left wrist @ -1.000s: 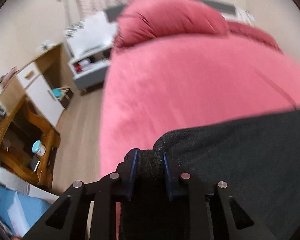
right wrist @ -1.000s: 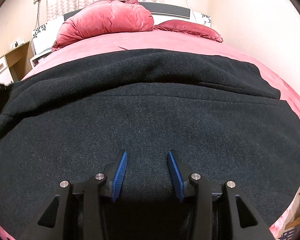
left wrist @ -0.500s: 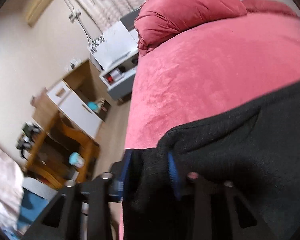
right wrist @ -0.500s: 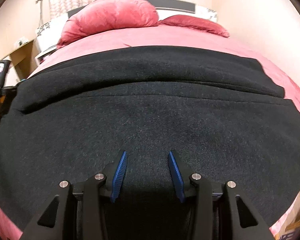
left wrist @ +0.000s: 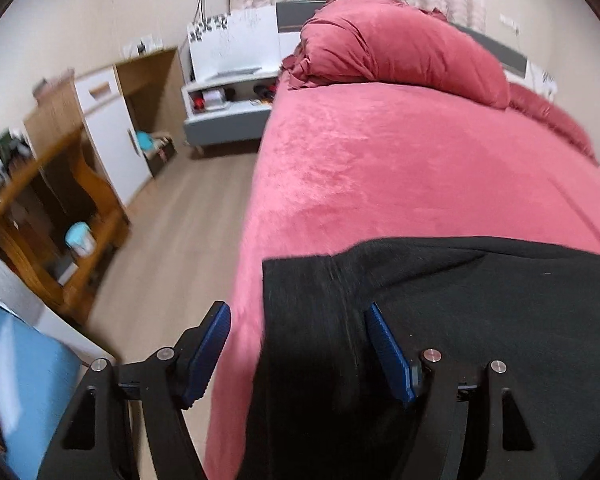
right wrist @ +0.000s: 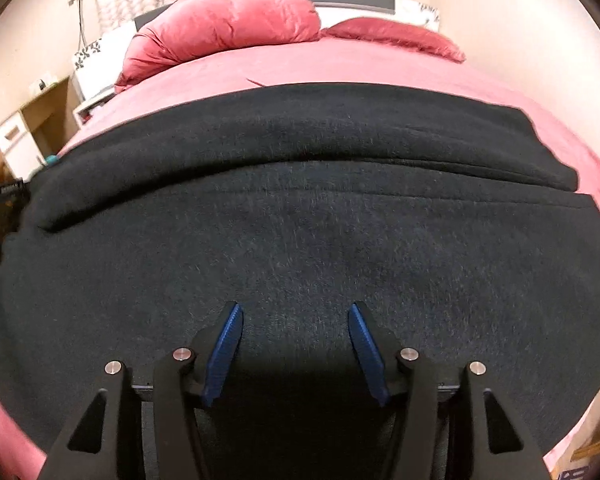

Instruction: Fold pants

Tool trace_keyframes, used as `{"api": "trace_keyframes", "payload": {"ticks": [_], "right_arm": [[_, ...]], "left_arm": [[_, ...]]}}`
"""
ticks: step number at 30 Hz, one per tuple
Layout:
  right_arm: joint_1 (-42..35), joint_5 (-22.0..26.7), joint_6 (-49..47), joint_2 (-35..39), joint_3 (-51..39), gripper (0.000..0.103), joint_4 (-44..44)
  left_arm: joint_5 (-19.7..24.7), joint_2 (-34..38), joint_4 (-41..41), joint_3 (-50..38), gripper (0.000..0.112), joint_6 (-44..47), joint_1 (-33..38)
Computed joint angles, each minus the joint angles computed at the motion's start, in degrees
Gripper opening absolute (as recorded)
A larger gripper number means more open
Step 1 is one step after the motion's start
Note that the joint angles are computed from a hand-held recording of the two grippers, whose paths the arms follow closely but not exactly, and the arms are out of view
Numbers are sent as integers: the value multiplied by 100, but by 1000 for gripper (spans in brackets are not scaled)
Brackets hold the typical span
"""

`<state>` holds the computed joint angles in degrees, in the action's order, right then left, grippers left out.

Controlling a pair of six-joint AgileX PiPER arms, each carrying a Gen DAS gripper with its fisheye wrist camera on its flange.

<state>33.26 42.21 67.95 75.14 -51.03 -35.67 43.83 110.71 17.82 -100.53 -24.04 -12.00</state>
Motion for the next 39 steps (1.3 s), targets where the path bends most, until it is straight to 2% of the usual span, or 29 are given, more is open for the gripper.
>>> {"api": "trace_keyframes", "payload": {"ticks": [1,4,6,9,13,15,16,17,20,21,23,26,28,32,37,39], "right_arm": [[-125,-42,-138,-190,-22,57,30],[-370,267,-461,-318,-352,57,9],[-467,498,-492,-327,-474,57,-70],[-571,726,-335,-294,-474,57,54],[-836,607,-636,-343,-334,57,316],[-1365,337,-1232,-543,-250,57,752],[-1899,226,-1773,-665,-288,57,1205],[-2430,-78,-2345,-750,-231,57,1757],[-4149,-131,-3691,-740,-440,57,2771],[-4722,-264,-4213,-637,-523,57,3326],[-5781,-121,-5069,-153,-946,57,4239],[-7366,165,-6640,744,-1577,57,5957],[-7981,226,-7122,1217,-1819,57,6705],[-8531,315,-7317,2258,-2471,57,7544],[-8465,100,-7121,2773,-2865,57,7511],[-8347,104,-6888,3096,-3379,57,7229]], "left_arm": [[-8,-119,-235,109,71,127,42],[-52,-492,-644,555,72,144,94],[75,-698,-868,756,72,93,80],[-88,-1180,-1619,1346,72,350,64],[-352,-1801,-1540,2174,74,-43,-432],[-581,-1988,-1571,2573,79,-394,-697],[-638,-2008,-1493,2693,80,-583,-848],[-630,-1965,-1208,2770,81,-940,-1064],[-723,-1875,453,3052,84,-2271,-1750],[-755,-1880,936,3166,85,-2654,-1921],[-738,-1896,1567,3307,87,-3254,-2154],[-709,-1860,1616,3299,88,-3342,-2199],[-770,-1852,1576,3312,89,-3339,-2184],[-700,-1806,1716,3292,89,-3462,-2254],[-599,-1732,1828,3233,90,-3520,-2283],[-637,-1737,1784,3245,91,-3457,-2231]]}}
